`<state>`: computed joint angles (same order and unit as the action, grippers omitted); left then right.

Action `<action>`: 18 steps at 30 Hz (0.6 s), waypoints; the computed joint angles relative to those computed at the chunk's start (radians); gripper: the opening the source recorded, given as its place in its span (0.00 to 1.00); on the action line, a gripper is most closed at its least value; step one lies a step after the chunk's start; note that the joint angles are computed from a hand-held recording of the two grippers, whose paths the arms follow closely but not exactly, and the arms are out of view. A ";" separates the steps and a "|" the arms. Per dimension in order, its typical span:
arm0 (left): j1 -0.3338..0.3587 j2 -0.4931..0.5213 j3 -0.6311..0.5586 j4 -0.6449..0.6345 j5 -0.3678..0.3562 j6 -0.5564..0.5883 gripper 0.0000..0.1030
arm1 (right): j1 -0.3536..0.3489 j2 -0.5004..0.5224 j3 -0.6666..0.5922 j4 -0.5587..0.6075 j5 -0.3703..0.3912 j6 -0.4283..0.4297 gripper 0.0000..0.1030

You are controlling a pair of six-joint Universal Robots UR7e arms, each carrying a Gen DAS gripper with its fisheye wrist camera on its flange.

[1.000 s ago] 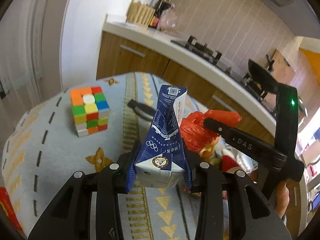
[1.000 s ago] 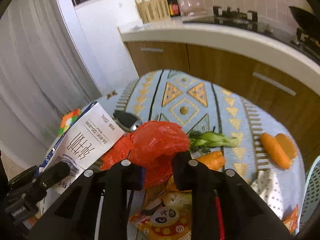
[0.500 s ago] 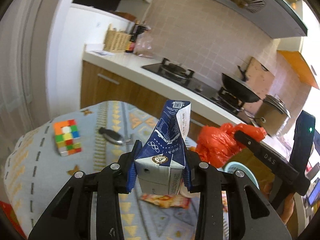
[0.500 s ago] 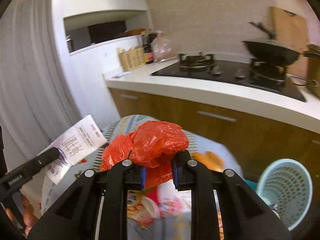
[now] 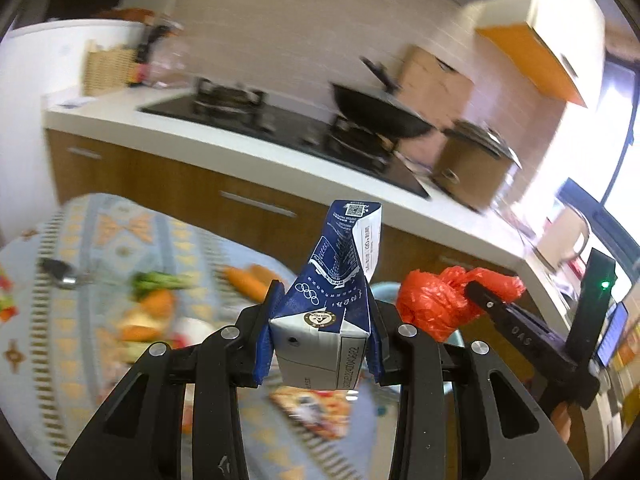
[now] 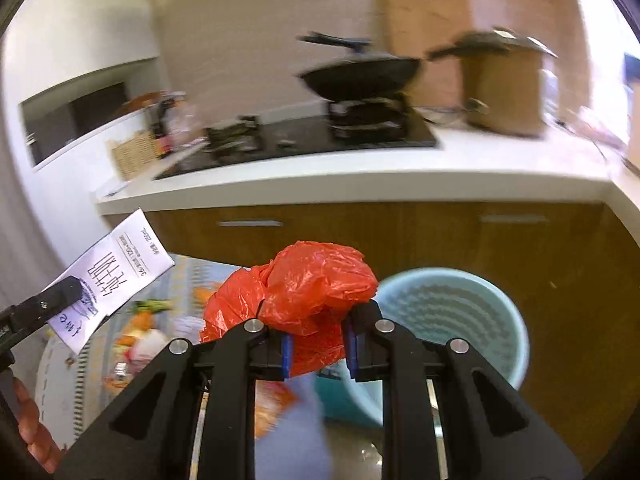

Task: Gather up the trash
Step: 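Carry the carton and red bag to the basket and release both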

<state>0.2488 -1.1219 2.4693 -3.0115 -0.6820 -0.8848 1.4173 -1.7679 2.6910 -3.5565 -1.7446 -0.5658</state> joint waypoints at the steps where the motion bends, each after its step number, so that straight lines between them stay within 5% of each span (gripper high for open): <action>1: 0.018 0.062 -0.032 -0.048 -0.037 0.032 0.33 | -0.036 -0.011 -0.003 0.007 0.009 -0.005 0.16; 7: 0.099 0.288 -0.176 -0.140 -0.197 0.107 0.33 | -0.276 -0.049 -0.010 0.026 0.065 -0.026 0.16; 13: 0.161 0.441 -0.299 -0.110 -0.301 0.108 0.33 | -0.388 0.004 -0.030 0.006 0.075 -0.042 0.17; 18: 0.204 0.519 -0.368 -0.075 -0.339 0.100 0.33 | -0.408 0.075 -0.059 -0.006 0.046 -0.039 0.17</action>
<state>0.4532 -0.6026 2.1012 -3.0862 -1.0211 -0.7850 1.0091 -1.6930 2.6316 -3.5626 -1.6987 -0.6051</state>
